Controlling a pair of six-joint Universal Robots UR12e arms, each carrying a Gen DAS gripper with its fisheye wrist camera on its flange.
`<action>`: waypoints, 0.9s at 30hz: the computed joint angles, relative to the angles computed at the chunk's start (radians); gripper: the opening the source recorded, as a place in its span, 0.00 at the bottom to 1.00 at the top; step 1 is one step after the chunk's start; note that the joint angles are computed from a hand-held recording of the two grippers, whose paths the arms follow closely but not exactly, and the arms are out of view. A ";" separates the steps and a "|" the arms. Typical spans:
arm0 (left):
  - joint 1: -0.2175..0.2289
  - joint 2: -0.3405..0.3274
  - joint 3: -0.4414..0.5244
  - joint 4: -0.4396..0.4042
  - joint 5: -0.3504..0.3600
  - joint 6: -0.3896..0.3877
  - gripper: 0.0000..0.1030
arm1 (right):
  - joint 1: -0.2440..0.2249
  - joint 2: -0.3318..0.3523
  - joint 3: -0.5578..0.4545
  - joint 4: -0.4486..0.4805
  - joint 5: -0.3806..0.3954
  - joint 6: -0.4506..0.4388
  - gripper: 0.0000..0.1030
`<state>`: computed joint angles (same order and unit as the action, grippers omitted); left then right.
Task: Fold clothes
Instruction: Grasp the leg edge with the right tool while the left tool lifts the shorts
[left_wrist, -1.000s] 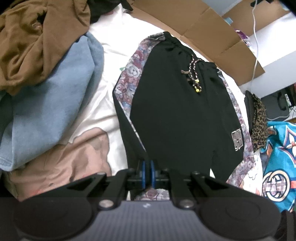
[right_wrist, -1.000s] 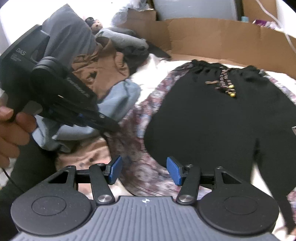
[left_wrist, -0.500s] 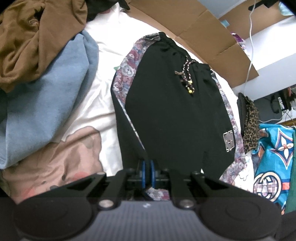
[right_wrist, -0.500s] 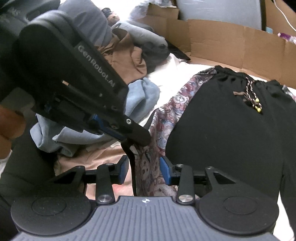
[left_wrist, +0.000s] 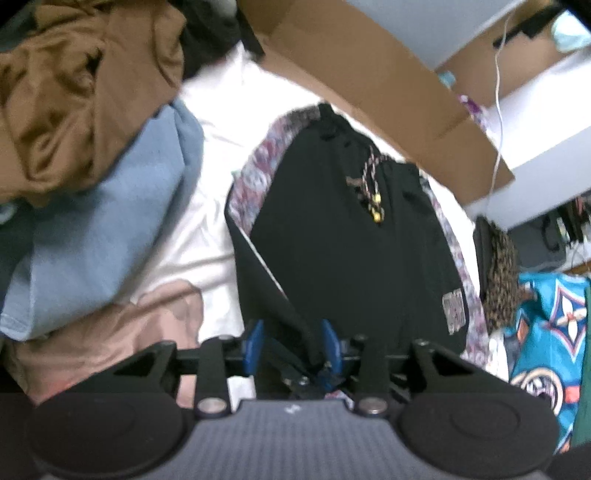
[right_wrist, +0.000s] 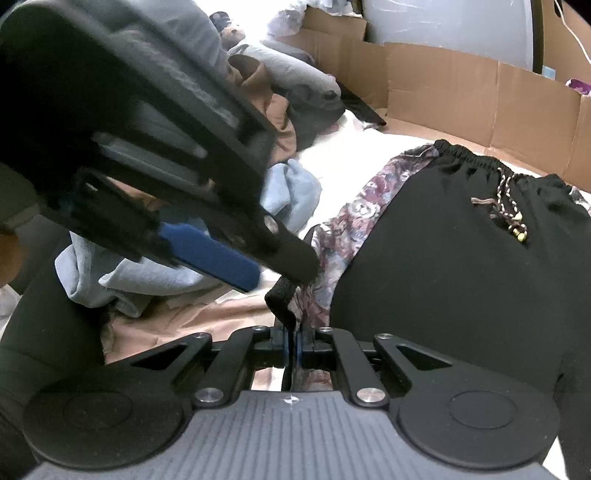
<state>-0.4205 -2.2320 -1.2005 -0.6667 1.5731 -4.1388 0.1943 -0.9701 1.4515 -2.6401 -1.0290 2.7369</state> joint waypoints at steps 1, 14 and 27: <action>-0.005 0.003 -0.006 0.019 0.026 -0.025 0.39 | -0.003 0.002 -0.009 0.017 -0.003 -0.004 0.03; -0.073 -0.019 0.004 -0.006 0.311 -0.310 0.48 | -0.029 0.049 -0.200 0.381 -0.023 -0.240 0.02; -0.076 -0.088 0.058 -0.066 0.189 -0.368 0.47 | -0.053 0.096 -0.408 0.688 -0.058 -0.439 0.02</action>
<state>-0.4963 -2.3196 -1.1426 -0.7328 1.7620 -4.5068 0.1412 -0.8746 1.0433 -1.9518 -1.0868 2.2976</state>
